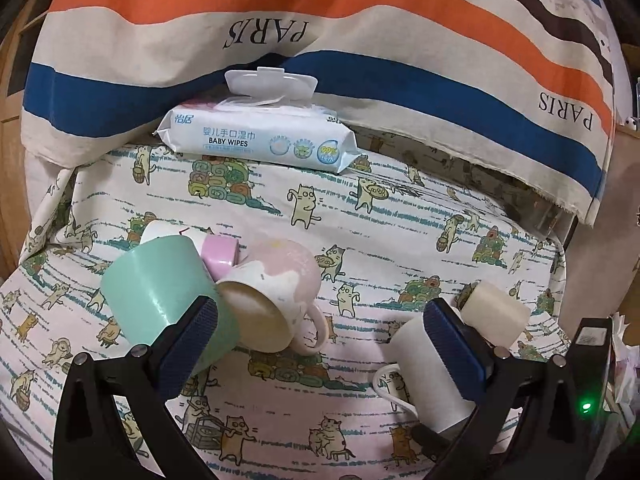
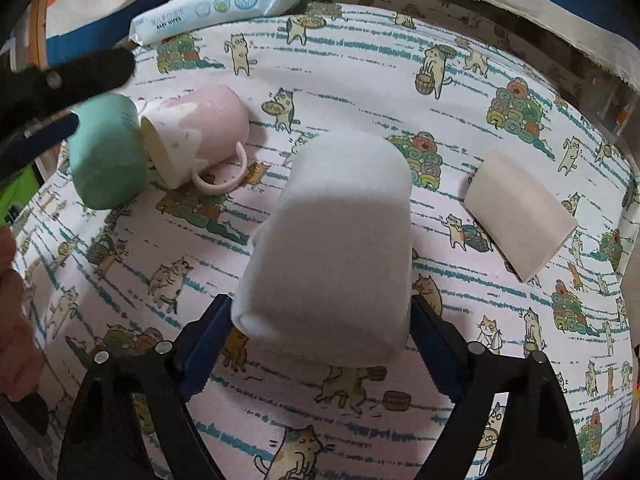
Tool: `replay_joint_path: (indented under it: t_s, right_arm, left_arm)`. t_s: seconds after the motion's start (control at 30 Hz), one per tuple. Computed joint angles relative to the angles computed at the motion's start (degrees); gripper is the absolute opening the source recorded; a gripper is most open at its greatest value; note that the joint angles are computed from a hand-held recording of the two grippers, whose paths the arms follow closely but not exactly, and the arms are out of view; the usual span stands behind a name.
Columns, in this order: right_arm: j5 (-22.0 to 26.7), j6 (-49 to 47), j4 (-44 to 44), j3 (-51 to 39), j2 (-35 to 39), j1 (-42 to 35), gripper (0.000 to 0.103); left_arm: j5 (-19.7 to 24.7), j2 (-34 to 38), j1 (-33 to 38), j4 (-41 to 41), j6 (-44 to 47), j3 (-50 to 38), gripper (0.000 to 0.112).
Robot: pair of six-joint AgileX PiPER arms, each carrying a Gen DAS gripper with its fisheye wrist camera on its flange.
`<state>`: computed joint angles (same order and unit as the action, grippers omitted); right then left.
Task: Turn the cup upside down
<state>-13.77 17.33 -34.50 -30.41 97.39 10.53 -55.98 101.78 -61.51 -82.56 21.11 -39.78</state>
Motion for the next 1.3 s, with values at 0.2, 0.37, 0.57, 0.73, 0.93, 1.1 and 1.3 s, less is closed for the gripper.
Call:
replay_joint_path:
  t_s: [0.2,0.37,0.57,0.73,0.93,1.1,1.3]
  right_arm:
    - [0.4,12.3,-11.8,-1.0,0.2,-1.7,0.081]
    - [-0.6,18.1,-20.0,-0.1,-2.7,-3.8,0.08]
    - [-3.5,29.5,-34.3,1.5,-10.5,-7.8,0.079]
    - [-4.1,36.7,-42.3,1.0,-12.5,-9.1,0.079]
    - [-4.6,34.9,-39.6,0.1,-11.3,-9.0,0.079]
    - [-4.9,41.8,-44.6,-3.6,-8.6,-8.8,0.079]
    - [-4.3,53.0,-52.9,-9.0,-5.0,-8.0,0.079]
  left_arm:
    - [0.7,0.4,0.1,0.5,0.3,-0.4,0.102]
    - [1.0,1.5,-0.8,1.3,0.4,-1.4,0.102]
    - [0.8,1.8,-1.0,2.3,0.2,-1.6,0.102]
    - [4.2,3.1,0.5,1.5,2.2,-3.4,0.102]
    - [4.6,4.5,0.2,0.6,3.8,-4.9,0.102]
    - [0.5,5.4,-1.4,-3.6,7.1,-6.4,0.102]
    - [-3.0,4.8,-2.1,-5.0,6.1,-5.6,0.102]
